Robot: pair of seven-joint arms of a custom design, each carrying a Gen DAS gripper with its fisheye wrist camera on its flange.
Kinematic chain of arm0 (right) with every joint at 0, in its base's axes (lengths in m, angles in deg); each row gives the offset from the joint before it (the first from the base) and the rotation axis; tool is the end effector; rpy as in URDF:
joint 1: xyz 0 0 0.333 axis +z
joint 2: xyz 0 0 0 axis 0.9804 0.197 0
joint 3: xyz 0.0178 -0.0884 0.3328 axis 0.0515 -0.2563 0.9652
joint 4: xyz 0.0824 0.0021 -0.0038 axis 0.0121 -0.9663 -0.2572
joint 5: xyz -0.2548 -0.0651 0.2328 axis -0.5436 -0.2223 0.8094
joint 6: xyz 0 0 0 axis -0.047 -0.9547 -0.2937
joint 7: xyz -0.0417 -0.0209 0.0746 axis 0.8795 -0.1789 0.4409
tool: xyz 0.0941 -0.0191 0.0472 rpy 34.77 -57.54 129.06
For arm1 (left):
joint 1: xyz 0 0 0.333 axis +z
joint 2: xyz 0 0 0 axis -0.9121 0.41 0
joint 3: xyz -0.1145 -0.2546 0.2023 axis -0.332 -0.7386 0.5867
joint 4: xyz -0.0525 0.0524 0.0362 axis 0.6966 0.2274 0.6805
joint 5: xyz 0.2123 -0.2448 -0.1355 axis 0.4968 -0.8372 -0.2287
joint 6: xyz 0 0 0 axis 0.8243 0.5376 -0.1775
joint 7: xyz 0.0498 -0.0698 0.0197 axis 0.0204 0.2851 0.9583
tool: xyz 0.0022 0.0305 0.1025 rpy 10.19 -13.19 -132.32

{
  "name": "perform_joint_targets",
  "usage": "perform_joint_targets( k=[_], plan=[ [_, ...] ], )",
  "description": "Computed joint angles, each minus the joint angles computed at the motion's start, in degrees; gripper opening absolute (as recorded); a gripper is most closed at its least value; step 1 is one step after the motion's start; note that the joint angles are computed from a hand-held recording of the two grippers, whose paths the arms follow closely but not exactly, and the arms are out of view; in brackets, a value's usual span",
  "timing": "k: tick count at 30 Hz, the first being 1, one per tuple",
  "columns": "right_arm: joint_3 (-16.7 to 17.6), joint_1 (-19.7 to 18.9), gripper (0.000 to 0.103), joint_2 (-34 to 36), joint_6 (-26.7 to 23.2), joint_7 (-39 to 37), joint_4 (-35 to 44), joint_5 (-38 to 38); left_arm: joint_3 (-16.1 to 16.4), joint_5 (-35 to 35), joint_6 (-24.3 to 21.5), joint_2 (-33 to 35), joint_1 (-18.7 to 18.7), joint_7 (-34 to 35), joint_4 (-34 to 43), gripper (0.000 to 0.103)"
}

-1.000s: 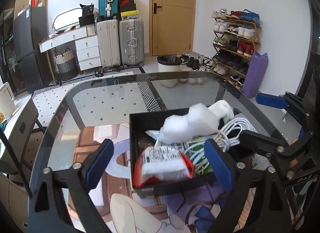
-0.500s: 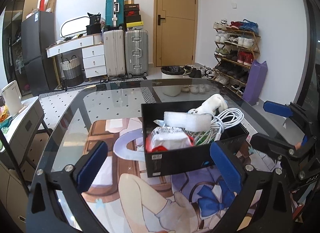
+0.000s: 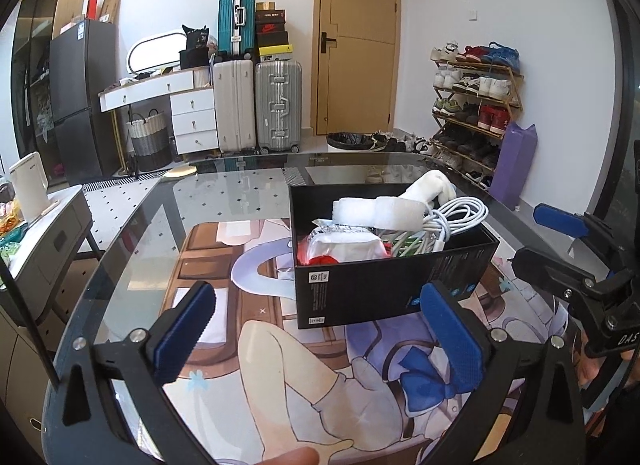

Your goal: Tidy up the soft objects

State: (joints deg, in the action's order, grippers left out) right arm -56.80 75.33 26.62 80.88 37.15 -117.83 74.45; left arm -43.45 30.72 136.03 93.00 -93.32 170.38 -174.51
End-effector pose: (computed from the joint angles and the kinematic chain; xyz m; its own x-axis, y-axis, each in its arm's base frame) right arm 0.7290 0.1125 0.3749 0.6025 -0.7958 -0.0604 -0.4279 -0.2582 -0.8662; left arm 0.6689 -0.1542 0.3576 -0.0109 -0.9990 0.0436 -0.5198 -0.0316 -0.8537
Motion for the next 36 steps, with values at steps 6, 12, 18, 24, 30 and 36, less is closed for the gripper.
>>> perform_joint_targets(
  k=[6,12,18,24,30,36],
  plan=[
    [0.5,-0.1,0.102,0.1,1.0,-2.5,-0.5,1.6,-0.8,-0.7,2.1,0.7,0.4,0.6,0.3,0.103],
    [0.7,-0.1,0.102,0.5,1.3,-3.6,-0.2,2.5,-0.4,-3.5,3.5,1.7,-0.5,1.9,0.9,0.103],
    [0.9,-0.1,0.102,0.7,1.7,-5.2,0.1,4.0,-3.0,-5.7,6.9,2.2,1.0,3.8,1.0,0.103],
    [0.5,0.2,0.102,0.3,1.5,-6.9,-0.1,6.3,-5.3,-6.8,8.0,2.1,2.5,5.9,1.2,0.103],
    [-0.4,0.6,0.102,-0.5,1.2,-11.1,-0.6,11.0,-6.0,-8.4,8.5,2.2,2.7,7.4,1.4,0.103],
    [-2.5,1.8,0.102,-1.2,-0.2,-13.3,-0.7,14.6,-8.9,-6.5,9.6,1.7,5.3,6.8,0.7,0.103]
  ],
)
